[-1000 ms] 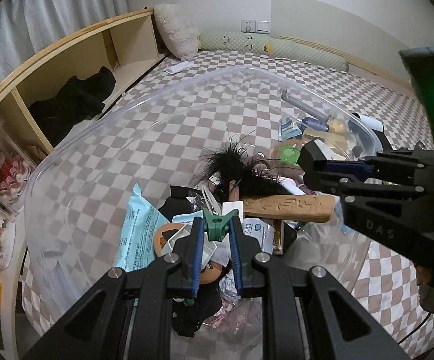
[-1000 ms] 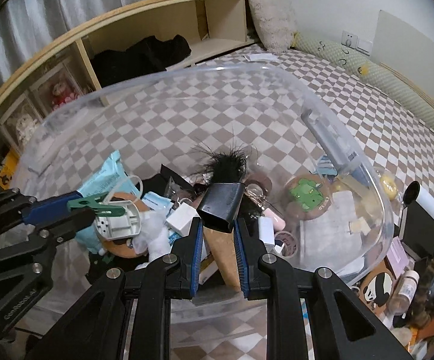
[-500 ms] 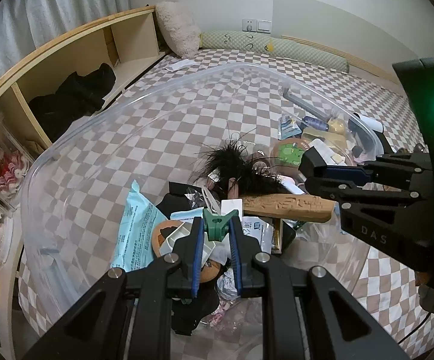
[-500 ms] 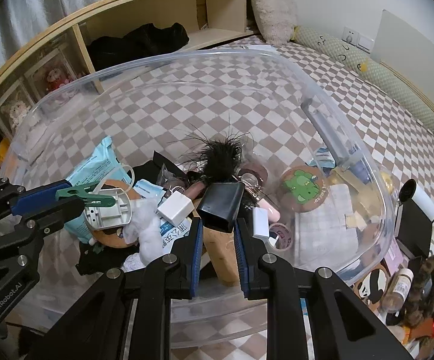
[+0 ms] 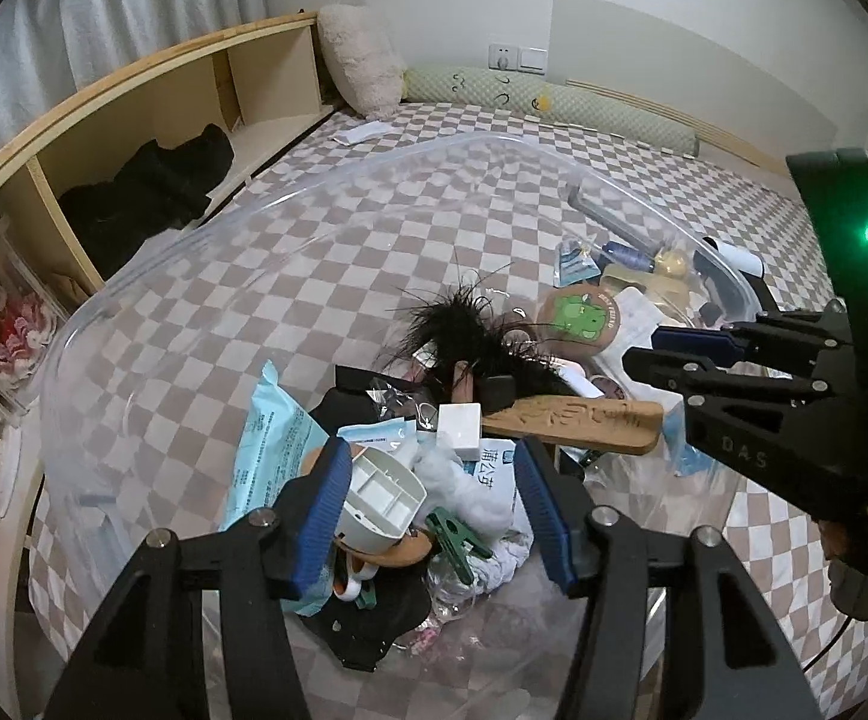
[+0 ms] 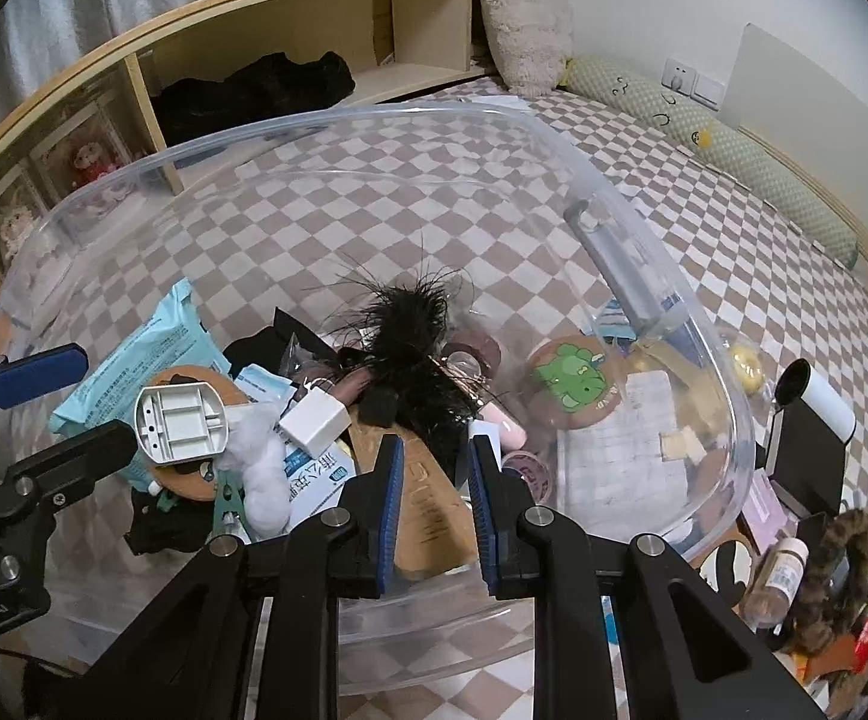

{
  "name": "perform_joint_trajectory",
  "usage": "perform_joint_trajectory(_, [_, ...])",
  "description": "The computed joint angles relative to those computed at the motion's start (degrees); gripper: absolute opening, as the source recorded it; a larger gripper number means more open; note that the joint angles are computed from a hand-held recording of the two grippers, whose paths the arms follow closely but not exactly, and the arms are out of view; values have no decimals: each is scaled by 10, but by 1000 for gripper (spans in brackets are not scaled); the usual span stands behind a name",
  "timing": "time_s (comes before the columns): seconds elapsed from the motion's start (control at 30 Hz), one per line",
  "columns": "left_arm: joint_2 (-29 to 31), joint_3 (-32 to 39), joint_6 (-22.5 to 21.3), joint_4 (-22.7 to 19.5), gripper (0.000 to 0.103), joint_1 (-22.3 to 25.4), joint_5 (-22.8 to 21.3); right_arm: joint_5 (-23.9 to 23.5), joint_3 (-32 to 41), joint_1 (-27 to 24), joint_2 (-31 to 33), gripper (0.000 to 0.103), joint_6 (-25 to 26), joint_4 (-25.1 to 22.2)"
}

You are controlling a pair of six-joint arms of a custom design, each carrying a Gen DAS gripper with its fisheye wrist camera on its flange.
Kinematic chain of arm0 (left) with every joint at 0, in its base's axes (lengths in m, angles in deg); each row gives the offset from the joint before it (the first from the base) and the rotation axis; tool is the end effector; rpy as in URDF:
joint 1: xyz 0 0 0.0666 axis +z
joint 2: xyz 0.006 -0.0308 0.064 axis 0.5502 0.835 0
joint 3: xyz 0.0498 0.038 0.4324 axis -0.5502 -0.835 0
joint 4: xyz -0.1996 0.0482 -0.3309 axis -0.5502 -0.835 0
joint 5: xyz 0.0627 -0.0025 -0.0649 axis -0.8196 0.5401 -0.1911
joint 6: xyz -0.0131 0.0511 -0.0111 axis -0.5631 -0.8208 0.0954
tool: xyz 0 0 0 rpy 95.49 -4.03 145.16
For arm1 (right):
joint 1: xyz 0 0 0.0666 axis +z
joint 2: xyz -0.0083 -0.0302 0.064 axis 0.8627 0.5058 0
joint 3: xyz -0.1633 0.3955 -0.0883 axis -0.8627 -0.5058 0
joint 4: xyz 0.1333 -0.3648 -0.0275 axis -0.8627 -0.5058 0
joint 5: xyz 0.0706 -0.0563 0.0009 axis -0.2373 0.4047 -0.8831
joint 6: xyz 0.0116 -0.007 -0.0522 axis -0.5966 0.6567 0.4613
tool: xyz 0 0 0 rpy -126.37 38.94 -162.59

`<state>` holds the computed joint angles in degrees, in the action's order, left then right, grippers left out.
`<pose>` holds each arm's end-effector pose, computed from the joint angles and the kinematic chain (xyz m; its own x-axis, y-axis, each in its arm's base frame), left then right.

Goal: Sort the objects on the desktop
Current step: 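Open the left tool over the clear bin while the right tool releases the black clip inside, then withdraw both tools from the bin back over the bed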

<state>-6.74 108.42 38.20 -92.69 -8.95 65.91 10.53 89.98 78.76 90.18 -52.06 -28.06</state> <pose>0.3272 -0.2834 0.4383 -0.7668 0.1956 -0.6114 0.2266 0.9736 0.0273 0.3569 0.1235 0.4346 -0.7944 -0.2457 -0.5555 -0.3053 0.9521 0.0155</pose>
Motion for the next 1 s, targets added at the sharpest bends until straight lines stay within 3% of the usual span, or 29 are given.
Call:
perform_joint_trajectory(0.17, [2,1,-1,0,56,-1,-4,28,-6,10,-2,23,26,7])
perform_joint_trajectory(0.23, [2,1,2,-1,56,0,-1,16,-6,9,-2,32,32,6])
perform_joint_trajectory(0.3, [3,1,2,-3,56,-2,-4,13,-6,13,-3,67,38,5])
perform_joint_trajectory(0.37, [4,1,2,-3,56,-4,-10,49,-10,26,-4,83,36,10])
perform_joint_trajectory(0.7, [5,3,14,-10,57,-5,-17,36,-11,17,-8,83,43,10])
perform_joint_trajectory(0.83, [4,2,20,-10,71,-6,-24,36,-11,17,-8,83,43,11])
perform_joint_trajectory(1.0, [2,1,27,-14,74,-11,-40,39,-23,19,-18,84,38,32])
